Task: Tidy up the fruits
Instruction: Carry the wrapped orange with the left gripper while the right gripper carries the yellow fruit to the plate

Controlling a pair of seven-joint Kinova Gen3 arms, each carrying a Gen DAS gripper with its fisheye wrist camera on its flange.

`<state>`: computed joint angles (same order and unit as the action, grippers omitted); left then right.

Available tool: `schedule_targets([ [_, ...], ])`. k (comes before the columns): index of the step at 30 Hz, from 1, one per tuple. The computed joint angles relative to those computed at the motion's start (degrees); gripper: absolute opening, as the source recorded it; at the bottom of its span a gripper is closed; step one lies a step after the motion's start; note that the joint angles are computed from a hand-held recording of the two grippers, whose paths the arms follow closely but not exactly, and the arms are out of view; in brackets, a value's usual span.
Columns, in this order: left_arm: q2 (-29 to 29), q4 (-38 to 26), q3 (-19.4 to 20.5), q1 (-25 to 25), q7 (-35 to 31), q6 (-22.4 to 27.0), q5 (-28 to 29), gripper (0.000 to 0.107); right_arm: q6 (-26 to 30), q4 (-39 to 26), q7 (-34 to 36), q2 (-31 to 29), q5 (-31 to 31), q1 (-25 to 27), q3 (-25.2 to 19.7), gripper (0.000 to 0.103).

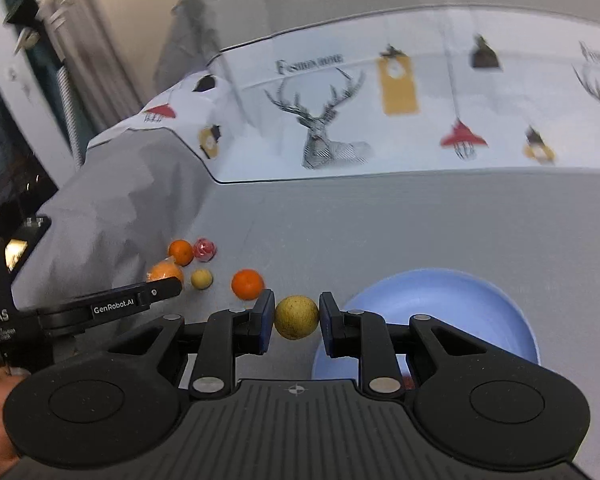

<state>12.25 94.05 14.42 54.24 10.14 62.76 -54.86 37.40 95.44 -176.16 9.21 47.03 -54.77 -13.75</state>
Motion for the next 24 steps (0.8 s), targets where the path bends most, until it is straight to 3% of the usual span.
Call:
schedule_targets([
  [3,0.47,-1.84,0.36,0.51,-2.34,1.29,0.1,0.041,3.47,0.09,-0.97,0.29,2.4,-1.17,0.06,0.025],
  [8,1.5,-7.08,0.38,-0.16,-10.83,3.21,4.48,0.041,5.88,1.08,-0.51,-0.38,0.76,0.08,-0.24,0.025],
  [12,4.82,-14.02,-0.67,0.74,-18.67,8.3,7.76,0.041,6.59,1.96,-0.79,-1.18,0.48,1.37,-0.52,0.025],
  [16,9.26,-22.18,-2.96,3.25,-24.48,15.05,9.36,0.041,7.19,2.52,-0.62,-1.78,-0.38,2.5,-0.91,0.025],
  [24,15.18,-32.09,-7.65,9.66,-31.22,20.19,7.25,0.041,7.32,3.77,-1.55,-2.72,-0.61,4.13,-1.52,0.026],
])
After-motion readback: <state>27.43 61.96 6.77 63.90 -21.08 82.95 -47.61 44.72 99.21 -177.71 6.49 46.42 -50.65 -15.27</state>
